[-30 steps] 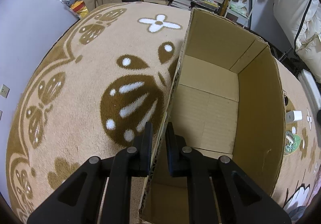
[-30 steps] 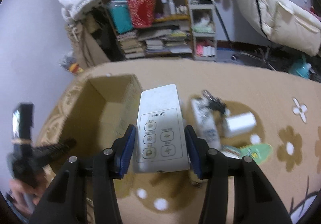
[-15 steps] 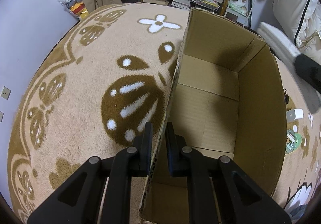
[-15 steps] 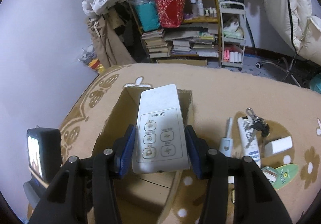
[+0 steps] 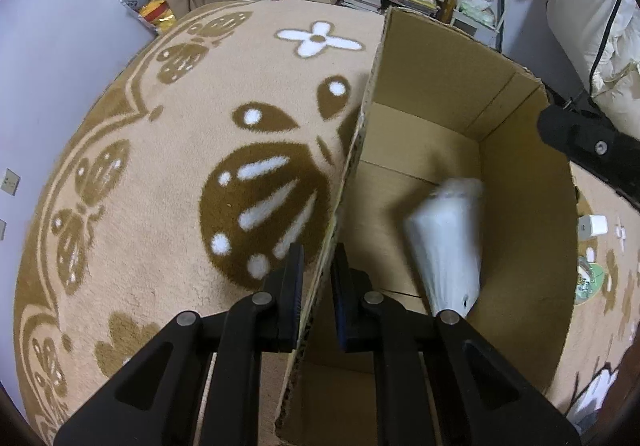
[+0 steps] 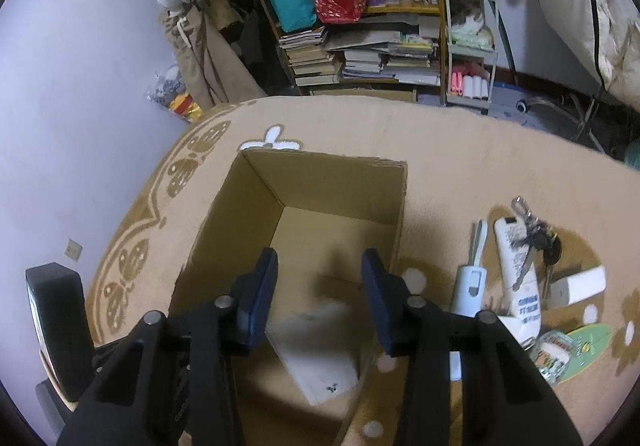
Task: Organize rigid objects
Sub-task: 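Carry the white remote over the box and release it inside with the right gripper, then move the right gripper back to the items and close on the cartoon case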
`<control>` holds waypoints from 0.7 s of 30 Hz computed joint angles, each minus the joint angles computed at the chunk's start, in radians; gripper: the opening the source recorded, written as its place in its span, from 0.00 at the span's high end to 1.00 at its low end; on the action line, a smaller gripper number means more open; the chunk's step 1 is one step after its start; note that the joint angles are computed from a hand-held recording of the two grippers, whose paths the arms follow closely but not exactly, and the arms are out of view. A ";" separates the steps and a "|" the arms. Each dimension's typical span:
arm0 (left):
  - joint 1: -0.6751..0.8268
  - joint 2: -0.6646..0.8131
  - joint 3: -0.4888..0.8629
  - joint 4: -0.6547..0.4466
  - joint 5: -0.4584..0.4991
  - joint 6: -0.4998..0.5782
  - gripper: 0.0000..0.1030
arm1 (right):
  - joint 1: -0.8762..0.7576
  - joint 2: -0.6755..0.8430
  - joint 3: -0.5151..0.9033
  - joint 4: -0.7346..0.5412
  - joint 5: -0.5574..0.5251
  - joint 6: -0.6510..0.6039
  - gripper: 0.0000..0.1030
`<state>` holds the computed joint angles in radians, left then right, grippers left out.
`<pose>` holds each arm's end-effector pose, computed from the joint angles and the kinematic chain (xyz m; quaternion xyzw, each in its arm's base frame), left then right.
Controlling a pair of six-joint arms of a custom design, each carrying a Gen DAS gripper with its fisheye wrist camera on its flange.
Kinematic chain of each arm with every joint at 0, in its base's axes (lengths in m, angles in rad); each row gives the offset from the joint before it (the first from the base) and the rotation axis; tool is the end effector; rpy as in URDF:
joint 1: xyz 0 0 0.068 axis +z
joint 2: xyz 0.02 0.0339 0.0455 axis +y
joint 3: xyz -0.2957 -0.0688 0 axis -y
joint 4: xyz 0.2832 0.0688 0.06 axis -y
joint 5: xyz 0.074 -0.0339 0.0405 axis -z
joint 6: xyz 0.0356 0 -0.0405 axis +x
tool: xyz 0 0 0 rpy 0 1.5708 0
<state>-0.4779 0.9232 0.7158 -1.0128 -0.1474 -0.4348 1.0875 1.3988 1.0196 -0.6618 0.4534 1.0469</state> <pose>0.1521 -0.0729 0.2472 0.0083 0.9821 -0.0116 0.1881 0.1571 0.2657 0.2643 0.0397 0.9414 0.1188 0.3131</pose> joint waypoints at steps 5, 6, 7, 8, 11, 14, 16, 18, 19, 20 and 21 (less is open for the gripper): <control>0.027 -0.008 -0.005 0.007 0.024 0.010 0.88 | 0.013 -0.008 0.014 -0.033 0.021 -0.021 0.55; 0.028 -0.009 -0.006 0.007 0.023 0.014 0.88 | 0.020 -0.019 0.013 -0.044 0.031 -0.022 0.55; 0.029 -0.009 -0.004 0.006 0.020 0.018 0.88 | 0.023 -0.027 0.009 -0.050 0.038 -0.025 0.55; 0.031 -0.010 -0.007 0.008 0.020 0.021 0.88 | 0.025 -0.034 0.009 -0.063 0.043 -0.026 0.54; 0.029 -0.011 -0.009 0.008 0.014 0.024 0.88 | 0.028 -0.064 -0.003 -0.091 0.052 -0.018 0.39; 0.023 -0.012 -0.010 0.009 0.011 0.021 0.88 | 0.037 -0.116 -0.038 -0.117 0.078 0.012 0.29; 0.024 -0.011 -0.009 0.008 0.011 0.022 0.88 | 0.034 -0.144 -0.062 -0.140 0.083 0.019 0.24; 0.022 -0.012 -0.010 0.009 0.010 0.018 0.88 | 0.026 -0.167 -0.088 -0.169 0.081 0.031 0.20; 0.022 -0.013 -0.010 0.009 0.011 0.017 0.88 | 0.022 -0.178 -0.101 -0.180 0.078 0.038 0.19; 0.023 -0.014 -0.010 0.009 0.012 0.017 0.88 | 0.017 -0.191 -0.117 -0.187 0.072 0.043 0.18; 0.024 -0.014 -0.010 0.008 0.013 0.018 0.88 | 0.014 -0.205 -0.134 -0.192 0.066 0.048 0.17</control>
